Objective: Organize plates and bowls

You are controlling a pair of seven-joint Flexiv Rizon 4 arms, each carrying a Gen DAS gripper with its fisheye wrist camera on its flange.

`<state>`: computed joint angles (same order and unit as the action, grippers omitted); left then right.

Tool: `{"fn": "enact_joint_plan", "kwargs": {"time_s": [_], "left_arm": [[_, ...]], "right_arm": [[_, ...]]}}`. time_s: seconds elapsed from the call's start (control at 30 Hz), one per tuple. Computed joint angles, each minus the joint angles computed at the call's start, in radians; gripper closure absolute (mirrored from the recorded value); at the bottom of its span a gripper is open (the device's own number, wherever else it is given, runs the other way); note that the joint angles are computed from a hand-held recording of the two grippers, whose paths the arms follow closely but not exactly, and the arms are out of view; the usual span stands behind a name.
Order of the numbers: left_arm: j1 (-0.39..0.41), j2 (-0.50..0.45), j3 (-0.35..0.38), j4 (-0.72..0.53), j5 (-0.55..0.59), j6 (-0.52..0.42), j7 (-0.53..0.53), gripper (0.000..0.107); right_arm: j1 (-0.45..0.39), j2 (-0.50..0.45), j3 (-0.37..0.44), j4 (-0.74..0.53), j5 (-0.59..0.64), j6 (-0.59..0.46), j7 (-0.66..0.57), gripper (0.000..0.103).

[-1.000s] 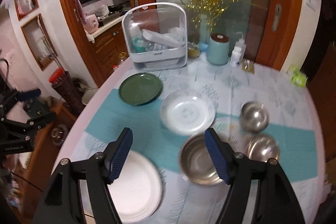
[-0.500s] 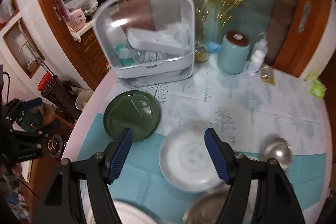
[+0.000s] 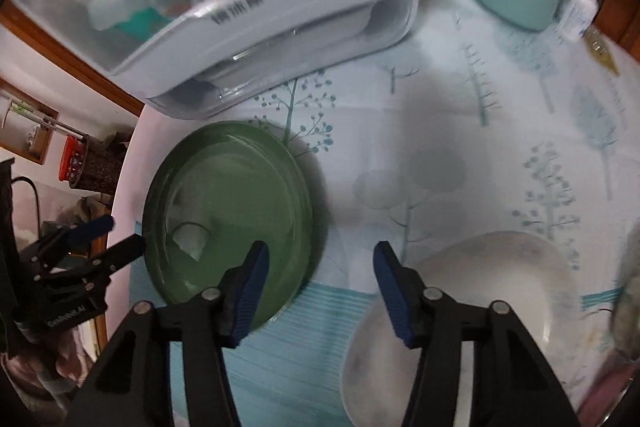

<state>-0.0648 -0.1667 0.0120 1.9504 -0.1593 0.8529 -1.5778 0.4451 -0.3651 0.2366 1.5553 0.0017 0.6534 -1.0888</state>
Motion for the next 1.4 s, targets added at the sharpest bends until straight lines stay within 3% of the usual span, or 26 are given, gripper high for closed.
{"fn": "enact_joint_plan", "kwargs": {"time_s": [0.1,0.27,0.43,0.53,0.63,0.7,0.8,1.13,1.4], "left_arm": [[0.010,-0.022,-0.012,0.015,-0.068,0.024,0.034,0.043],[0.026,-0.058,-0.030,0.027,-0.186,0.025,0.079,0.055],[0.033,-0.059,-0.040,0.051,-0.266,0.045,0.111,0.067],[0.032,-0.059,-0.046,0.065,-0.319,0.064,0.119,0.075],[0.023,-0.055,-0.034,0.064,-0.284,0.066,0.102,0.080],[0.022,-0.051,-0.025,0.060,-0.257,0.051,0.086,0.089],[0.029,-0.030,-0.031,0.090,-0.299,0.055,0.110,0.093],[-0.011,0.162,-0.011,0.228,-0.365,0.040,0.126,0.093],[-0.064,0.371,-0.002,0.307,-0.239,-0.072,0.008,0.093]], "right_arm": [[0.010,-0.024,-0.005,-0.012,-0.016,-0.006,0.003,0.052],[0.005,-0.058,0.005,-0.041,0.011,-0.022,-0.022,0.066],[0.008,-0.068,0.009,-0.039,0.017,-0.020,-0.039,0.070],[0.015,-0.065,0.009,-0.028,0.002,-0.011,-0.053,0.082],[0.019,-0.062,0.014,-0.019,0.013,-0.002,-0.063,0.085],[0.029,-0.058,0.010,-0.007,-0.005,0.008,-0.055,0.085],[0.039,-0.050,0.005,0.011,-0.028,0.013,-0.039,0.085],[0.033,0.068,0.037,0.100,0.002,0.029,-0.032,0.087],[0.019,0.271,0.067,0.244,0.102,0.009,-0.024,0.089]]}}
